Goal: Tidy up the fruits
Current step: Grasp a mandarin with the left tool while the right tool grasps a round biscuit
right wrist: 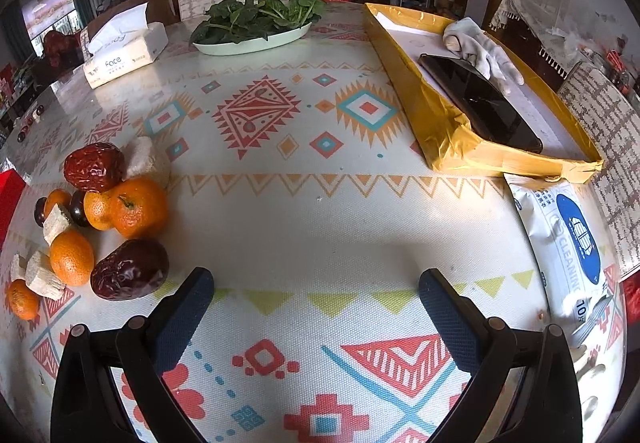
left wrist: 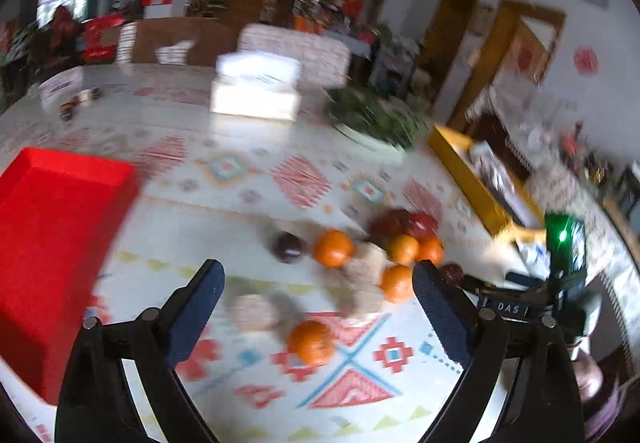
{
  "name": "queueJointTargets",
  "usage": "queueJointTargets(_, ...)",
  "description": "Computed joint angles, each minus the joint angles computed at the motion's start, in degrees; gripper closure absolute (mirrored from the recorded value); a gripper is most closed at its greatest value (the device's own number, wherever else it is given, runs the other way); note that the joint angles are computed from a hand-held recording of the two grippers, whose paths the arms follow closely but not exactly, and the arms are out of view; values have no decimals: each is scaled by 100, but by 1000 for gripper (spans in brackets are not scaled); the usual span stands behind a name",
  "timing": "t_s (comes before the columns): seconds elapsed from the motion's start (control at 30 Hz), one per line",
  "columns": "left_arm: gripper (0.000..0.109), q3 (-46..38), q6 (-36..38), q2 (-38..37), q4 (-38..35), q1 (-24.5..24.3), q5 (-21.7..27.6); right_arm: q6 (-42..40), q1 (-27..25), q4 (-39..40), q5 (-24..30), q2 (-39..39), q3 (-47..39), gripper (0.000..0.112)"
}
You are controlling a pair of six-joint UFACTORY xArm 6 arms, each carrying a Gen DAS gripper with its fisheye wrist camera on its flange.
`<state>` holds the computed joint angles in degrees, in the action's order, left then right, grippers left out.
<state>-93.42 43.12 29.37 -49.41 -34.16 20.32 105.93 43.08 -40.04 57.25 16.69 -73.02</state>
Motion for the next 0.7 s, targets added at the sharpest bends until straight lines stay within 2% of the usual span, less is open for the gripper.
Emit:
queueJointTargets(0.1, 14, 242, 118, -196, -256, 198, -268, -17, -13, 24, 43, 33, -58, 9)
queueJointTargets(0.2, 15, 322, 104, -263, -372, 386, -139, 129, 62, -28, 320, 6, -100, 11)
queueJointTargets(0.23, 21, 362, 278, -298, -537, 421, -50, 387, 177, -235, 561, -48, -105, 18)
queueJointTargets(0.3, 32, 462, 746, -341, -771, 416, 76, 830, 364, -750, 619, -263, 42, 21)
queueJointTargets(0.33, 40, 491, 918, -338, -825, 404, 143, 1039, 436, -1048, 480, -390, 150, 21)
queueJointTargets(0.4, 49, 556, 1194, -350, -922, 415, 363, 1319, 524, -1612, 70, -579, 318, 21)
queueJointTargets(0.5, 50, 714, 1558, -371, -986, 362, 524, 1675, 437, -2678, -1257, -672, 426, 22)
queueJointTargets(0.53, 52, 791, 1571, -370, -857, 322, 451, 1649, 340, -2894, -1783, -565, 309, 29)
queueJointTargets(0.57, 55, 822, 1574, -378, -794, 314, 445, 1511, 271, -2897, -2086, -422, 148, 40)
queueJointTargets(0.63, 67, 876, 1649, -394, -684, 322, 520, 996, 160, -2612, -2555, -15, -302, 52)
queueJointTargets(0.7, 72, 892, 1630, -401, -595, 339, 560, 254, 105, -2027, -2677, 480, -862, 55)
